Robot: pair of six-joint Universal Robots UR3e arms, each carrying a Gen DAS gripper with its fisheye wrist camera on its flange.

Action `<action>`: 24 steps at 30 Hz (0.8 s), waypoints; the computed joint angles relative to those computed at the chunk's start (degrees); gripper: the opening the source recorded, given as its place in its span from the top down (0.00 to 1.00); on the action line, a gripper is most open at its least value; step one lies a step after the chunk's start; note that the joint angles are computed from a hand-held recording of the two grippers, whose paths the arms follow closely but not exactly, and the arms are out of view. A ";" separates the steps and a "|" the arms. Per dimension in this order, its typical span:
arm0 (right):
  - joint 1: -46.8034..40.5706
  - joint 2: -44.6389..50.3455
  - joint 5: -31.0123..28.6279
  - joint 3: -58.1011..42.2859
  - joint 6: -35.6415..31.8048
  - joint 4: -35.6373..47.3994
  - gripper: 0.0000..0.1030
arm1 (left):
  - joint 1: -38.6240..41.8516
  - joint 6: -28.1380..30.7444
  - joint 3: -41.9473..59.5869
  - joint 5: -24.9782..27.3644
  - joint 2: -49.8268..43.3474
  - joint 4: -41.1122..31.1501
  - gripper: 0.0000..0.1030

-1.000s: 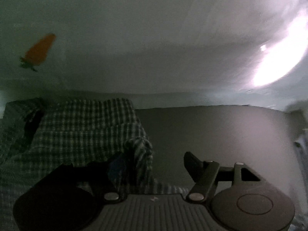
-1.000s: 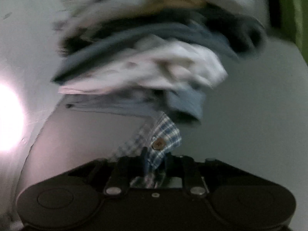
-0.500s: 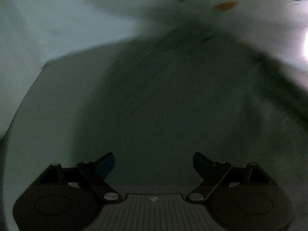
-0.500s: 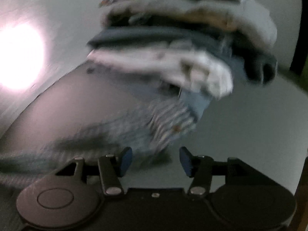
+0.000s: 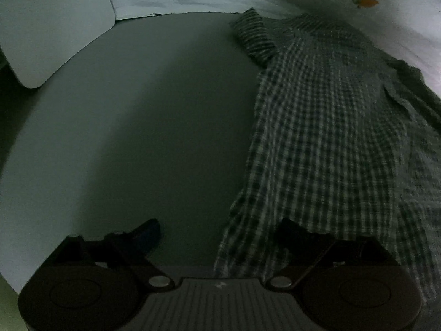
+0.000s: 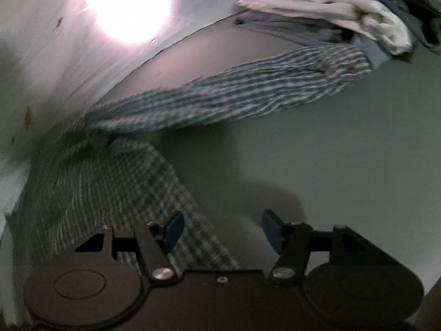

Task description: Fold clothes

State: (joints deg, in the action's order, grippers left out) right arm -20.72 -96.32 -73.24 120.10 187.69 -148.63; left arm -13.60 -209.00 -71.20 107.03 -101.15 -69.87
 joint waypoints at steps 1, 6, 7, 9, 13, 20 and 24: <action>1.87 1.18 -2.80 -1.22 -1.94 0.13 0.47 | -0.28 0.18 -0.55 0.19 0.20 1.07 0.29; 7.65 2.20 -9.61 -5.99 -12.01 6.04 1.00 | -2.02 0.38 -5.13 2.80 2.09 6.61 0.98; 6.76 1.06 -7.22 -5.83 -11.96 7.76 1.00 | -2.16 0.18 -4.27 3.63 2.02 5.45 0.98; 5.48 -2.16 -3.85 -5.29 -12.29 11.41 1.00 | -2.71 0.41 -1.74 6.18 1.54 3.49 0.98; -0.13 -13.43 2.36 -1.07 -11.70 18.30 1.00 | -2.08 0.41 1.93 11.16 3.64 1.60 1.00; -7.33 -21.36 4.38 5.77 -17.68 25.12 1.00 | 4.53 -1.35 -1.34 13.38 8.72 -5.10 0.98; -7.92 -18.65 7.03 5.20 -17.07 19.10 0.89 | 4.50 -2.84 -5.70 5.60 11.56 -0.75 0.75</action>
